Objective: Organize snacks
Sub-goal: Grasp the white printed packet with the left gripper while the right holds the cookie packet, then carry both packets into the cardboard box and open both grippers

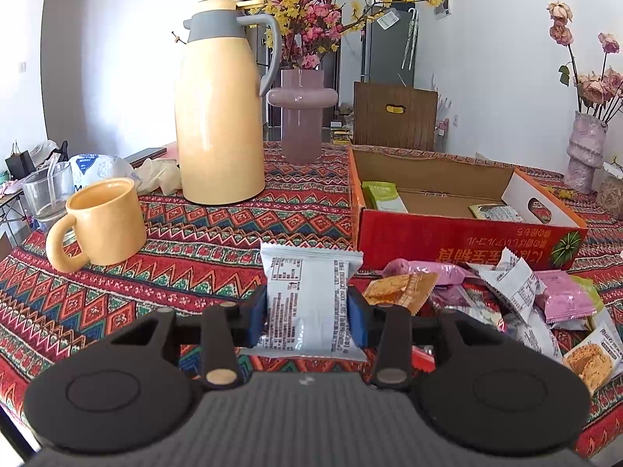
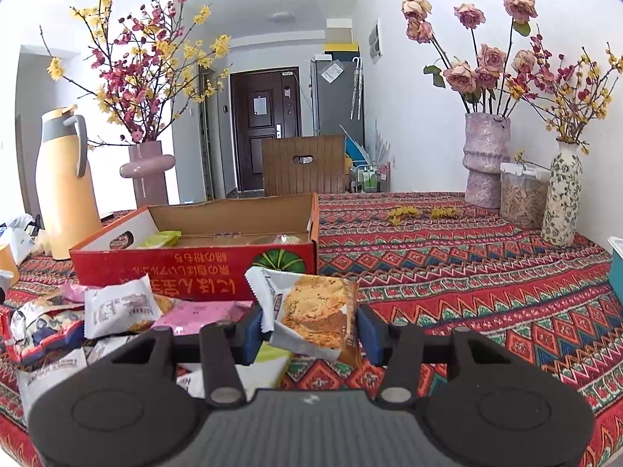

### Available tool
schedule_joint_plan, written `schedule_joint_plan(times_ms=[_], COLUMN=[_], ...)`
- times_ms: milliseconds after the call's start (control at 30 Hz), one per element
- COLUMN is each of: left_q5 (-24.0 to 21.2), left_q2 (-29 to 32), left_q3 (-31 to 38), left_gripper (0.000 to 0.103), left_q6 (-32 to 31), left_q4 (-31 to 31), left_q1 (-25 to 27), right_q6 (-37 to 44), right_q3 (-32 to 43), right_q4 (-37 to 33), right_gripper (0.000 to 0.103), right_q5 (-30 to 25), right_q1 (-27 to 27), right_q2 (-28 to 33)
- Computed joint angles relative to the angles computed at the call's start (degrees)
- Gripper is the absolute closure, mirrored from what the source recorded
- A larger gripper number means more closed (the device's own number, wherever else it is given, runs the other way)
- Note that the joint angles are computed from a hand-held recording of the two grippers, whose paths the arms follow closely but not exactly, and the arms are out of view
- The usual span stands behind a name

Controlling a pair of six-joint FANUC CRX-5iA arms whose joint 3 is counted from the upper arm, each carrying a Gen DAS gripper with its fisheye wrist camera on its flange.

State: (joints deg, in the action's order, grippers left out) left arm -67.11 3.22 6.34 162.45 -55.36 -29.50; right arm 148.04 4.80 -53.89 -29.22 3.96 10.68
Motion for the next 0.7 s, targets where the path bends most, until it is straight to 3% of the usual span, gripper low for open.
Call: schedule_joint_plan(times_ms=[500, 700], left_q5=[5.79, 7.59], left_q2=[2.95, 4.36], left_q3=[5.91, 7.65], left_gripper=[0.061, 0.061], left_q6=[-6.09, -8.85], left_q4=[0.72, 2.39], left_q1=[4.23, 5.56], right_q6=[0.83, -3.42], right_q3=[6.59, 8.18], right_q4=[-0.82, 2.45], right_gripper=[0.057, 0.057], right_q5=[0.26, -0.2], right_q1=[2.4, 3.09], right_q2=[4.02, 5.55])
